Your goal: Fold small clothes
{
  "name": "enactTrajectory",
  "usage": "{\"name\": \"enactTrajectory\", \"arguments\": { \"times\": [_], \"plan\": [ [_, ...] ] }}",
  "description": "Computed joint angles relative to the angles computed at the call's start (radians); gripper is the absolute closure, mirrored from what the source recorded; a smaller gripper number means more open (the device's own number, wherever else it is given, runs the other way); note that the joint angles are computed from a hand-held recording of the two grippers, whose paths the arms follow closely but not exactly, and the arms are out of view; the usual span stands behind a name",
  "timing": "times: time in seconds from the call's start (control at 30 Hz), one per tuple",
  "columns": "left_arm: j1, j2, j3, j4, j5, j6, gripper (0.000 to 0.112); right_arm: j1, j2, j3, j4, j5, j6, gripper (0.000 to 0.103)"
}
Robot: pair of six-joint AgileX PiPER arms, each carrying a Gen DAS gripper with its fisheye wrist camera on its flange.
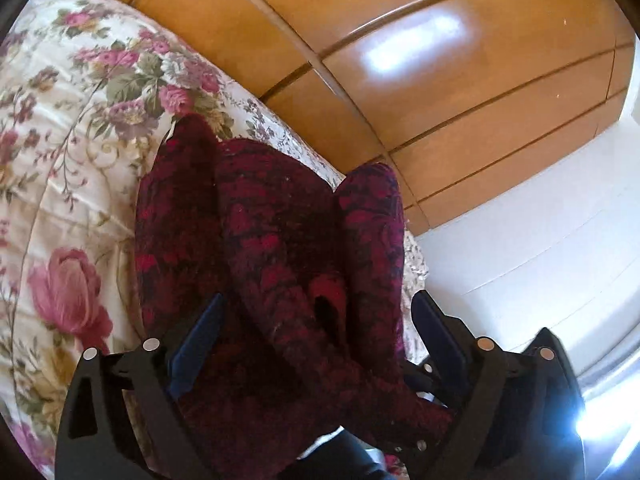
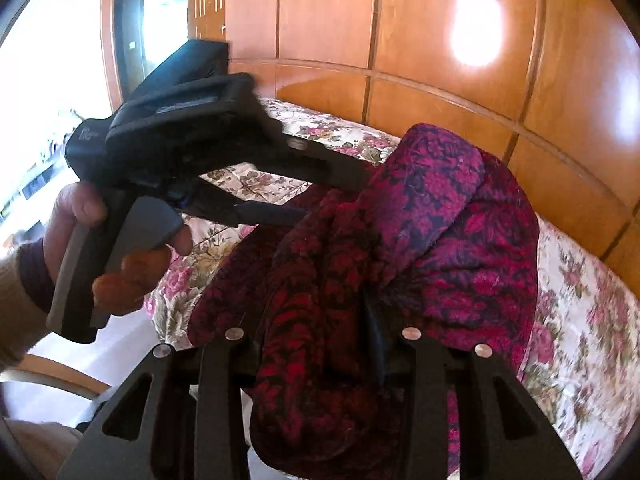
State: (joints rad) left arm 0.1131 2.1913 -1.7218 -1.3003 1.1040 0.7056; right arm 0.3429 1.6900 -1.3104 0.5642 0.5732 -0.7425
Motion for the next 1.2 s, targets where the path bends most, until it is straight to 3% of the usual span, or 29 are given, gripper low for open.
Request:
{"name": "enactTrajectory", "arguments": {
  "times": [0.23,0.33,0.37,0.4,0.47,0.57,0.63,0.7,0.8,0.93,1.03,1.1,1.2],
  "plan": [
    [-0.089,0.043,-0.122,0.153,-0.031,-0.122,0.016,0.012,-0.027,0.042,0.013,-0.042,-0.025,0.067],
    [-0.114,0.03,-0.117,0.165,-0.061,-0.105,0.017,0.009,-0.042,0.066,0.035,-0.053,-0.054,0.067],
    [-0.125,0.027,-0.127,0.19,-0.07,-0.118,0.029,0.011,-0.046,0.071,0.038,-0.058,-0.06,0.065],
    [-0.135,0.029,-0.142,0.222,-0.081,-0.142,0.048,0.01,-0.049,0.077,0.049,-0.062,-0.073,0.062],
    [-0.142,0.042,-0.164,0.241,-0.085,-0.17,0.061,0.0,-0.058,0.081,0.088,-0.042,-0.106,0.047],
    [-0.154,0.025,-0.157,0.269,-0.12,-0.164,0.07,-0.073,-0.062,0.056,0.218,0.092,-0.22,0.034],
    [-0.162,0.001,-0.137,0.292,-0.143,-0.149,0.073,-0.183,-0.049,0.01,0.334,0.276,-0.275,0.027],
    [-0.169,-0.024,-0.127,0.318,-0.163,-0.139,0.075,-0.307,-0.025,-0.039,0.433,0.457,-0.293,0.024],
    [-0.178,-0.032,-0.164,0.363,-0.169,-0.152,0.077,-0.451,0.018,-0.09,0.531,0.592,-0.262,0.024],
    [-0.185,-0.065,-0.193,0.416,-0.166,-0.143,0.078,-0.504,0.059,-0.11,0.505,0.553,-0.206,0.029],
    [-0.172,-0.097,-0.215,0.455,-0.149,-0.133,0.079,-0.458,0.084,-0.115,0.482,0.545,-0.176,0.031],
    [-0.156,-0.122,-0.205,0.47,-0.144,-0.123,0.079,-0.401,0.075,-0.111,0.456,0.508,-0.178,0.032],
    [-0.125,-0.161,-0.14,0.501,-0.164,-0.114,0.079,-0.287,0.029,-0.066,0.378,0.369,-0.172,0.031]
  ]
}}
